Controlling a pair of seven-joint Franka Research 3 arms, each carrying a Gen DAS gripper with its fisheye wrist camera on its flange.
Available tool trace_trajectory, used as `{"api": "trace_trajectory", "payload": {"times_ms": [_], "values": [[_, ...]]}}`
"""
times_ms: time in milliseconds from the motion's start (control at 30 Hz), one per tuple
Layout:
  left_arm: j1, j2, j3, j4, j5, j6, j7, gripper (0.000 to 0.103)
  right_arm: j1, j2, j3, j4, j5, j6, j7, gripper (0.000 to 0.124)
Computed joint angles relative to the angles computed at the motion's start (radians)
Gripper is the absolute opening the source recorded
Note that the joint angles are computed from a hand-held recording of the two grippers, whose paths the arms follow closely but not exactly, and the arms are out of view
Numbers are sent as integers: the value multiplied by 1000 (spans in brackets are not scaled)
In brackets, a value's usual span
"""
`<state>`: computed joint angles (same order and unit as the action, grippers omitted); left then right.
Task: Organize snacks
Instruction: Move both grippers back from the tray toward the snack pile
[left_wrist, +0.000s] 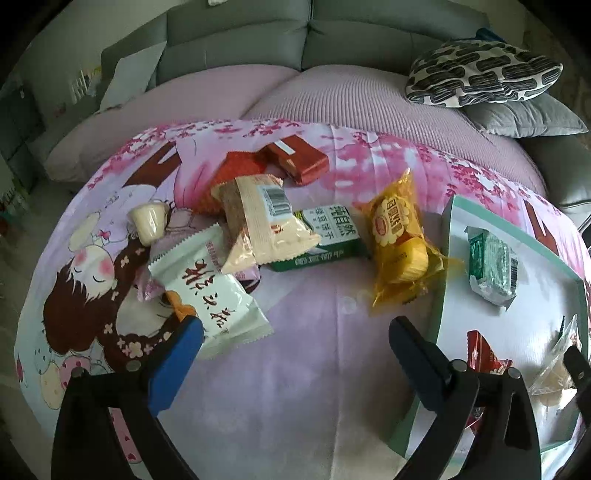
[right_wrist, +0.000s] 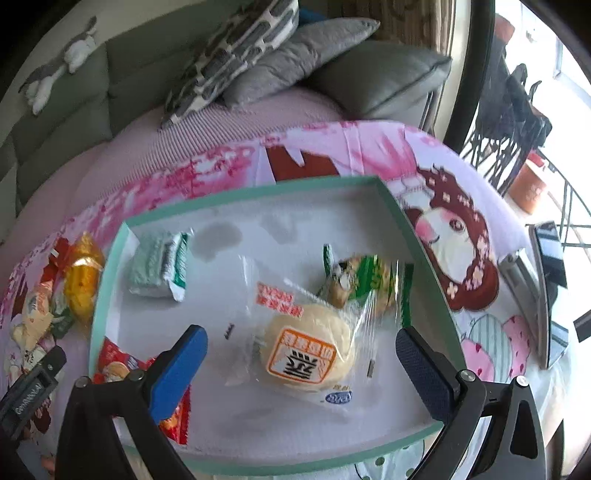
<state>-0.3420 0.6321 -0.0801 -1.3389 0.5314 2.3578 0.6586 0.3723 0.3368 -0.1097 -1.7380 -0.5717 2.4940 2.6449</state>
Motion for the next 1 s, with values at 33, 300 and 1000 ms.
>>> {"api": "trace_trajectory", "payload": {"times_ms": [33, 300, 1000], "values": [[-2, -2, 2, -2, 4, 2, -2, 101, 7, -4, -7, -3, -20, 9, 16, 103], [6, -23, 9, -26, 12, 12, -29, 101, 31, -21, -22, -6, -175, 45, 128, 103], [97, -186, 36, -245, 76, 25, -236, 101, 83, 58, 13, 58, -69, 258, -91, 103]]}}
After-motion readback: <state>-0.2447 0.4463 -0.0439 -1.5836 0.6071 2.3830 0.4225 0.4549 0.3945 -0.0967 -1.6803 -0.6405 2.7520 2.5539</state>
